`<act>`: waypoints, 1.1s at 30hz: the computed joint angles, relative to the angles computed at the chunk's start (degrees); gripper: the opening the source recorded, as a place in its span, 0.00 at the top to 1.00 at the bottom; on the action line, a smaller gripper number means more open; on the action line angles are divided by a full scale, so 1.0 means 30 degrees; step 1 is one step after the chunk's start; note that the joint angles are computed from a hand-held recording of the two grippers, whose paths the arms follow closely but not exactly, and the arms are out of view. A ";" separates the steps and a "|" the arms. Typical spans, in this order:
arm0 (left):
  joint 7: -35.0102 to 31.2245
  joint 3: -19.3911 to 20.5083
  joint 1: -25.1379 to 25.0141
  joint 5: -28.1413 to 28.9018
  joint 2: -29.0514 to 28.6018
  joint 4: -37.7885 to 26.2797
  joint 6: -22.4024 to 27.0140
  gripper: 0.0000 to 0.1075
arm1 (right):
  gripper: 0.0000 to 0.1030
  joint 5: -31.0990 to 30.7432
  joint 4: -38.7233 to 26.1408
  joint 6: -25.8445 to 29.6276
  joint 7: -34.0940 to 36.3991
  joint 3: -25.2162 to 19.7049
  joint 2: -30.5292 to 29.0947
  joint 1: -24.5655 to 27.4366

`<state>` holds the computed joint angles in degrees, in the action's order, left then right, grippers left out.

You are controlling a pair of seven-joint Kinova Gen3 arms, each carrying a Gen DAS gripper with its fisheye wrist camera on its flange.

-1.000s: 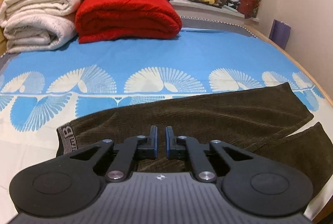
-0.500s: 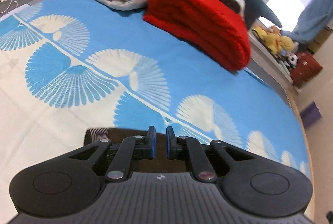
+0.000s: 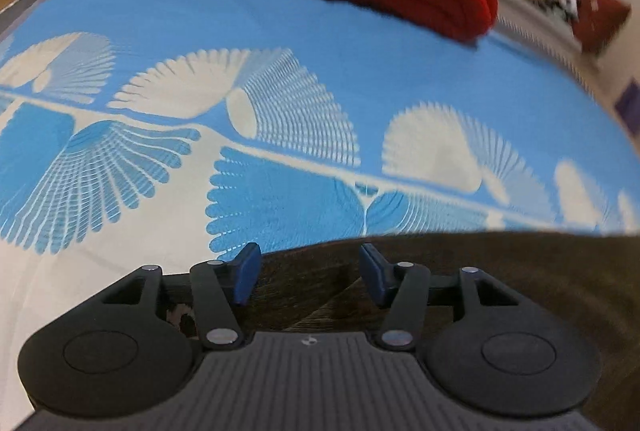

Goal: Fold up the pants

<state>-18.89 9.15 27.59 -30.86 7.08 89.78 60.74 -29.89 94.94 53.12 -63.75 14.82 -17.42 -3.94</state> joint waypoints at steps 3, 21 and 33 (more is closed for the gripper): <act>-0.1535 -0.0012 -0.0260 0.0324 0.0442 -0.0069 -0.0357 0.43 | 0.86 0.1201 -0.0101 -0.0185 -0.0911 0.0828 0.0064 -0.1429; -0.4347 -0.0845 0.2360 -0.1399 0.3024 -0.2476 0.2157 0.98 | 0.85 0.8099 -0.1341 0.2855 -0.3161 -0.4025 0.1724 0.1209; -0.2515 0.0372 0.6454 -0.3059 0.2205 -0.5982 0.8437 1.00 | 0.85 0.9302 -0.0819 0.2194 -0.3936 -0.4076 0.0995 0.1211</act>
